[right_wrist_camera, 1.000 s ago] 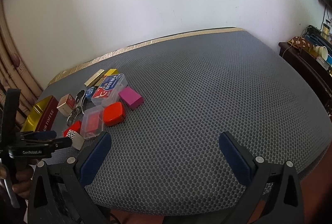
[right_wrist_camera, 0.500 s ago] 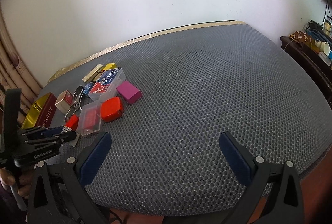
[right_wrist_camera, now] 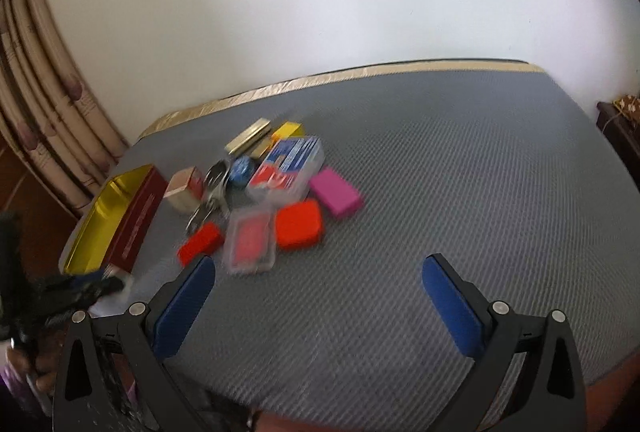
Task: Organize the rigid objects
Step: 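Carry the zigzag block into the gold tin with left tool while right tool grasps pink block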
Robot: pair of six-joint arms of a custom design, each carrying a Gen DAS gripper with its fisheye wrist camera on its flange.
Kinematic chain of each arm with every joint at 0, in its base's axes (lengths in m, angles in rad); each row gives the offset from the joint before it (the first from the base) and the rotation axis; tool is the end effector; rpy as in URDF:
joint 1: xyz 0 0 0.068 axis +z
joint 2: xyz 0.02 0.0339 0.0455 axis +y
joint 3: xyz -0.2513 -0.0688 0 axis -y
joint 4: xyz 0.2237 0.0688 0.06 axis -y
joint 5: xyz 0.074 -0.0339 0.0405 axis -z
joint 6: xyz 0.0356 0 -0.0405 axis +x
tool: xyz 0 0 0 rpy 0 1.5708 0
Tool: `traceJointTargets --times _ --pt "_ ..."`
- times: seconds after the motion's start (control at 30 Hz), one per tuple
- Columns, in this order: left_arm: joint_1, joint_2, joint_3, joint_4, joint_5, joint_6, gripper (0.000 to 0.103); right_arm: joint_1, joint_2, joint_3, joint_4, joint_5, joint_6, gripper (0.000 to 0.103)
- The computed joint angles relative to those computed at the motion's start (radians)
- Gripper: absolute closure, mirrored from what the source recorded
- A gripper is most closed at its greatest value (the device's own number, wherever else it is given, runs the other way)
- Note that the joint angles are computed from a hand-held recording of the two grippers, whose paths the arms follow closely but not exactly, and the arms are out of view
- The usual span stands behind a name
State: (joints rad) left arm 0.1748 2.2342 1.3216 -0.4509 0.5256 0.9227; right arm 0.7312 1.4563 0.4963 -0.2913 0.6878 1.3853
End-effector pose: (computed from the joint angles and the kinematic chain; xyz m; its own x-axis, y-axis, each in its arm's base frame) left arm 0.3779 0.0486 0.0687 -0.6206 0.5907 -0.5157 0.7389 0.6608 -0.1323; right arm 0.1644 0.1171 0.1179 -0.4916 0.5792 -0.6503 0.6268 0.7537 0.1975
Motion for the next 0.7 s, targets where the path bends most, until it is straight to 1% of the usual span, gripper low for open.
traceJointTargets --times 0.03,0.07,0.1,0.13,0.17,0.2,0.3,0.47,0.53,0.6,0.63,0.67,0.7 --pt "0.012 0.005 0.006 -0.009 0.003 0.012 0.072 -0.087 -0.014 -0.018 0.039 -0.039 -0.117 0.0" --pt "0.018 0.011 0.011 -0.013 0.007 0.016 0.072 -0.146 -0.012 -0.026 0.073 -0.073 -0.196 0.0" --pt "0.022 0.018 0.019 -0.026 0.011 0.026 0.072 -0.233 0.004 -0.035 0.138 -0.137 -0.321 0.0" --pt "0.016 0.026 0.018 -0.022 0.009 0.025 0.072 -0.3 0.039 -0.029 0.186 -0.194 -0.42 0.0" --pt "0.012 0.028 0.011 -0.011 0.006 0.026 0.072 -0.34 0.071 -0.019 0.21 -0.227 -0.48 0.001" --pt "0.013 0.022 -0.002 0.002 0.006 0.032 0.072 -0.398 0.124 0.002 0.251 -0.285 -0.57 0.003" --pt "0.017 0.006 -0.023 0.013 0.017 0.051 0.072 -0.502 0.238 0.055 0.308 -0.386 -0.739 0.027" --pt "0.013 0.01 -0.015 -0.01 0.018 0.064 0.072 -0.569 0.356 0.138 0.316 -0.478 -0.856 0.029" --pt "0.01 0.018 -0.014 -0.012 0.014 0.069 0.072 -0.57 0.386 0.183 0.287 -0.488 -0.891 0.029" --pt "0.007 0.029 -0.006 -0.014 0.008 0.07 0.072 -0.57 0.425 0.227 0.26 -0.498 -0.915 0.031" --pt "0.005 0.033 -0.004 -0.015 0.005 0.069 0.072 -0.572 0.453 0.257 0.245 -0.507 -0.931 0.04" --pt "0.004 0.038 -0.002 -0.016 0.003 0.069 0.072 -0.58 0.459 0.259 0.258 -0.517 -0.938 0.047" --pt "0.005 0.044 0.002 -0.018 0.001 0.071 0.072 -0.588 0.471 0.281 0.243 -0.522 -0.945 0.052"
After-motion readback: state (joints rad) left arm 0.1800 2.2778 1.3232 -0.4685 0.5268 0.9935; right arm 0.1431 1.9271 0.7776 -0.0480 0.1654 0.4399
